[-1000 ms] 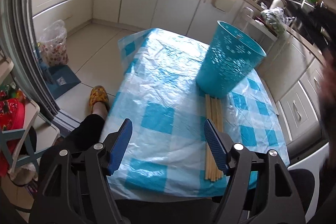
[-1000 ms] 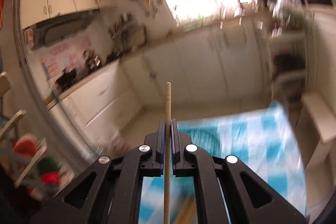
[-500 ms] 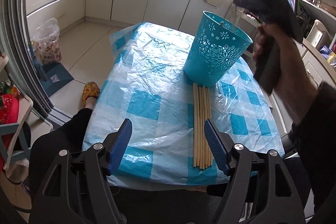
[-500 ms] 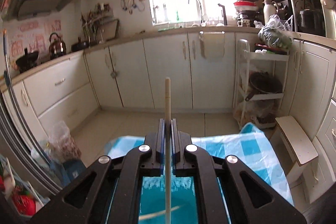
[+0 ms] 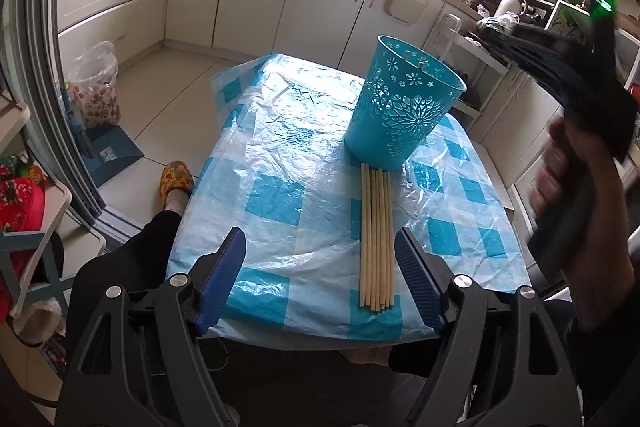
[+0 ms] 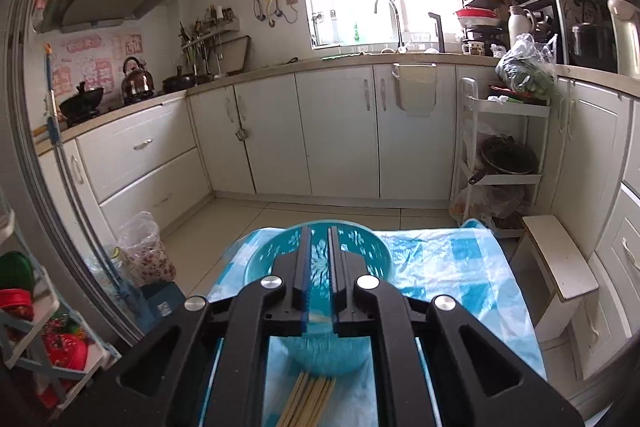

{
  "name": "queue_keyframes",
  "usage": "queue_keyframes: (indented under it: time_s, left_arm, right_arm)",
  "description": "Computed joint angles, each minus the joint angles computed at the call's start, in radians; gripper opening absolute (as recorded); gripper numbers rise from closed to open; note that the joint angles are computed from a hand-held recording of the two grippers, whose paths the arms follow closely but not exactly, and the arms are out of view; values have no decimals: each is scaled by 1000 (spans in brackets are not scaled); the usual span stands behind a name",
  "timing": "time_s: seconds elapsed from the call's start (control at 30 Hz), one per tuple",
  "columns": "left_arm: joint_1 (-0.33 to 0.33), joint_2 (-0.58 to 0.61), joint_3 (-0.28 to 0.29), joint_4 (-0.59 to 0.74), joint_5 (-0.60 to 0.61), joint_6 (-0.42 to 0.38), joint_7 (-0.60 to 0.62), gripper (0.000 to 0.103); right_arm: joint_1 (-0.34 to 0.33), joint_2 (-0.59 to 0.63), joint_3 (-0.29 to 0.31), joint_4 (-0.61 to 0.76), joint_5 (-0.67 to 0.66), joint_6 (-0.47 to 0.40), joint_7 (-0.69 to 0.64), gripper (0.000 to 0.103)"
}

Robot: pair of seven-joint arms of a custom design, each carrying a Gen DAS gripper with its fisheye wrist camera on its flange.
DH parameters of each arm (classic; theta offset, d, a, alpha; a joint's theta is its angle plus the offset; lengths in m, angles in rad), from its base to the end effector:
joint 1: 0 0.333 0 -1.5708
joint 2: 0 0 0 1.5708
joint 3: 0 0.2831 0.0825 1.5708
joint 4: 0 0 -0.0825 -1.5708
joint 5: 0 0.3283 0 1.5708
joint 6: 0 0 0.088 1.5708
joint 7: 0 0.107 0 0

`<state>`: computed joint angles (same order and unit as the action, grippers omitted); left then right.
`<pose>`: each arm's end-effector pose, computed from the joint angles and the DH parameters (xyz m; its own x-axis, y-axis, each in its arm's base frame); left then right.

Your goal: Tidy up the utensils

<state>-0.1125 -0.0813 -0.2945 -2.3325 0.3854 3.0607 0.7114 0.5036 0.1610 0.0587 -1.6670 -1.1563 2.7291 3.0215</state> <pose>0.4476 -0.2281 0.4624 -0.0467 -0.9552 0.2923 -0.7273 -0.1680 -0.6654 0.4890 0.3457 0.5767 0.0872 -0.9840 -0.1554 -0.4082 0.1069 -0.9066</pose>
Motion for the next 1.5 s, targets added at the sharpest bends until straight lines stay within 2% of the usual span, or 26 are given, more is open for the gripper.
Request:
queue_keyframes:
  time_s: [0.1, 0.2, 0.3, 0.43, 0.63, 0.9, 1.07, 1.5]
  left_arm:
    - [0, -17, -4, -13, -5, -1, -3, 75]
    - [5, -27, -12, -23, -13, -1, 1, 77]
    - [13, -40, -22, -40, -20, 1, 3, 79]
    - [1, -49, -17, -62, -81, -9, 51, 79]
    - [7, -51, -23, -76, -127, -25, 82, 79]
    - [-2, -32, -14, -68, -160, -38, 106, 80]
    - [-6, -26, -9, -65, -153, -40, 104, 80]
    - [-31, -3, 20, -55, -203, -52, 141, 80]
  right_arm:
    - [4, -89, 14, -116, -39, -15, 77, 23]
    - [-15, -146, 52, -215, 3, -28, 85, 24]
    - [-25, -165, 85, -298, 119, -29, 38, 24]
    - [-16, -109, 111, -344, 355, -18, -115, 24]
    - [13, -2, 99, -294, 514, -41, -250, 24]
    - [52, 93, 42, -193, 499, -51, -243, 23]
    - [65, 161, 20, -106, 517, -87, -273, 23]
    - [82, 225, -4, -9, 540, -154, -335, 23]
